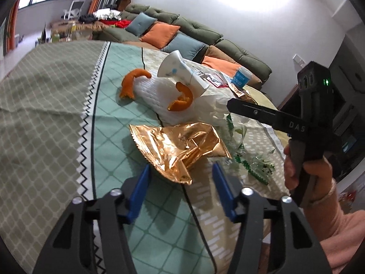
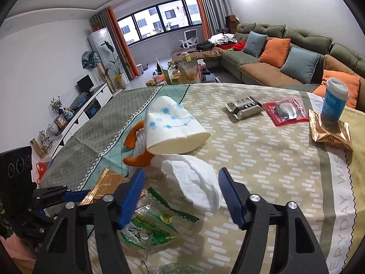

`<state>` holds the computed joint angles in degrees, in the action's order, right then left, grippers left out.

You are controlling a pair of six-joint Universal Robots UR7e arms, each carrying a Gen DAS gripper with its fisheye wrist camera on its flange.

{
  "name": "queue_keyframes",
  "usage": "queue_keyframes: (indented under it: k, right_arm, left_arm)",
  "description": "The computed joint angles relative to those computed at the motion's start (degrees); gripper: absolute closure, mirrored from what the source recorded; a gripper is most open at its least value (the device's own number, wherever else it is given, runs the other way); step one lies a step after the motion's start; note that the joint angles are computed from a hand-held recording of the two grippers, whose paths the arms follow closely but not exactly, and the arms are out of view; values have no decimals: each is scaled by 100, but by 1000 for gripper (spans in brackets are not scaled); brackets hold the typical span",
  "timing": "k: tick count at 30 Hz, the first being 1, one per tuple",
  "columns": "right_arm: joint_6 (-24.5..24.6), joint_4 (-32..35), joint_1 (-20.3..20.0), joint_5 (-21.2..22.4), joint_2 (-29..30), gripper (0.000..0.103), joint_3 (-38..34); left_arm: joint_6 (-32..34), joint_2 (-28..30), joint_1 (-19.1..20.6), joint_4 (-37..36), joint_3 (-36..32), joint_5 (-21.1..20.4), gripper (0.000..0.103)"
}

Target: Collect trash

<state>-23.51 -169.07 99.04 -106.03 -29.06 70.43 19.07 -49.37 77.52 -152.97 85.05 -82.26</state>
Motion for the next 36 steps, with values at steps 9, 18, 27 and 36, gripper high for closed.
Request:
queue_keyframes:
  k: [9, 18, 27, 36]
  right_arm:
    - [129, 149, -45, 45, -11, 77, -5]
    - [95, -102, -57, 45, -140, 95, 190]
    - [-18, -369, 14, 67, -362, 96, 462]
    - [-187, -482, 186, 335, -444, 96, 534]
  left_arm:
    - [-247, 116, 93, 241, -264, -216, 81]
    - [-205, 20, 104, 40, -163, -213, 88]
    - [-71, -196, 127, -320, 104, -5, 88]
    - [-88, -472, 187, -594, 336, 74, 88]
